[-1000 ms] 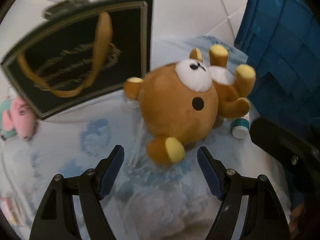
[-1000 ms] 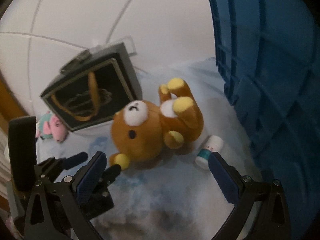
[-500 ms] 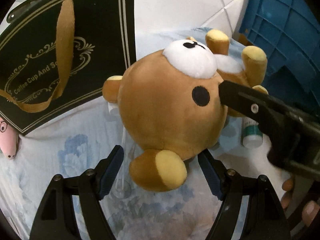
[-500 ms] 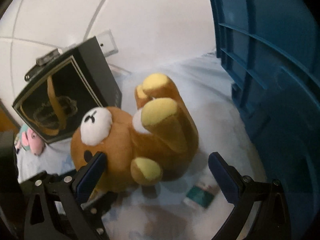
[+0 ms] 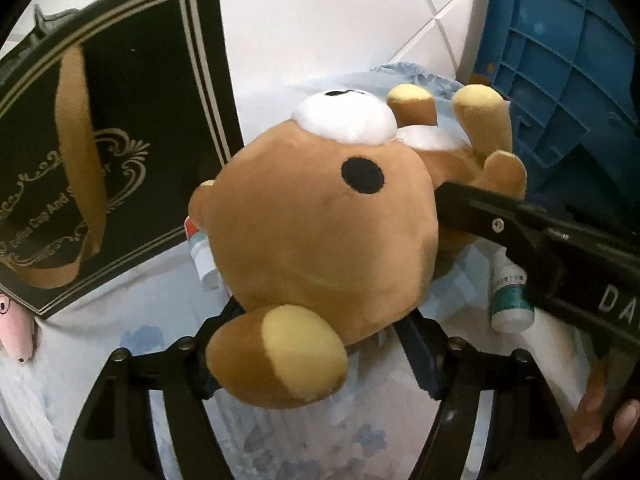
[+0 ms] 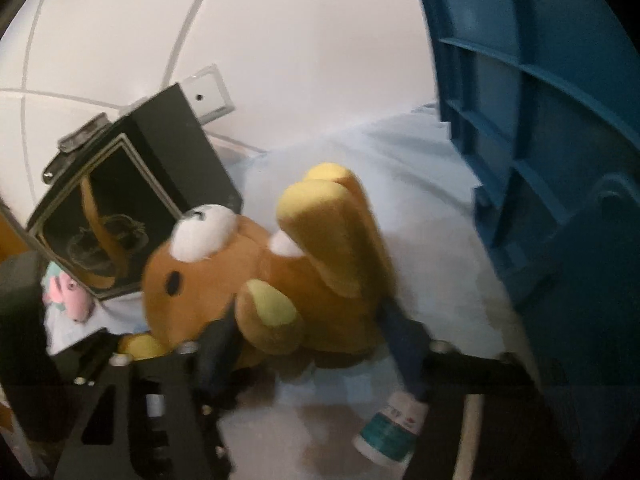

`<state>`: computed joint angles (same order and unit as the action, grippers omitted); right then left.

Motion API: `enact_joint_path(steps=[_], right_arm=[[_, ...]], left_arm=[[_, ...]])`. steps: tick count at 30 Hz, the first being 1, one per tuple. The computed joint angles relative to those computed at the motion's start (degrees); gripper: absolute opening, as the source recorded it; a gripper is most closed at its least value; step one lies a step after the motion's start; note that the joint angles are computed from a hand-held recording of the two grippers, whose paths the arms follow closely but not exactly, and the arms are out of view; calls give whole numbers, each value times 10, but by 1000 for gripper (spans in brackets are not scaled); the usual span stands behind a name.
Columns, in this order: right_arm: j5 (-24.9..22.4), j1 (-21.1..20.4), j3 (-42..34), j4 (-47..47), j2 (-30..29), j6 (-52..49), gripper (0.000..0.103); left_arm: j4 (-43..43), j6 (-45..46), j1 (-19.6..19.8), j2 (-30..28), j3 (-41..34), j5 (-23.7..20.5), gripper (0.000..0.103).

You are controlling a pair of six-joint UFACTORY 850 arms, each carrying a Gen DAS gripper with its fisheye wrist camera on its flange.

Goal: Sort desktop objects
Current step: 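Grasp the brown bear plush with both grippers and lift it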

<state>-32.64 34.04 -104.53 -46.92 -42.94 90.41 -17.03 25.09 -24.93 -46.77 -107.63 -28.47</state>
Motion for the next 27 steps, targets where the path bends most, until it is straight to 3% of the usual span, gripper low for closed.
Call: enact_joint_path(steps=[3,8,11,12,14,15,17,18,19,22,23,27], right_arm=[[18,2,23,-12,16,20,57],[35,14,1,46,8,-43,55],[53,31,-20,109,-2,-108,48],[61,36,-28,134,-7,-137,39],[72,48,-49,200,-20,-210,38],[53,57,-65,203,-28,-220,42],[20,70,-90,165,-40,-189,65],[18,72,-91,155,-40,-176,85],[15,73,-88,145,-36,-165,91],[-17,73,-82,100,-20,-123,91],[-16,72,-67,89,-9,-108,91],[-13,55,-47,100,12,-101,103]], left_arm=[[19,-8,-1,20,28,16,69],[43,-34,15,78,109,34,69],[61,-52,35,121,172,42,69],[66,-56,39,132,187,49,69],[107,-88,43,152,218,62,69],[127,-106,47,156,227,61,69],[122,-113,55,161,232,51,69],[99,-100,59,161,225,43,69],[73,-81,66,169,230,46,69],[32,-50,69,190,235,49,70],[21,-38,68,193,237,51,76],[61,-78,52,156,172,26,80]])
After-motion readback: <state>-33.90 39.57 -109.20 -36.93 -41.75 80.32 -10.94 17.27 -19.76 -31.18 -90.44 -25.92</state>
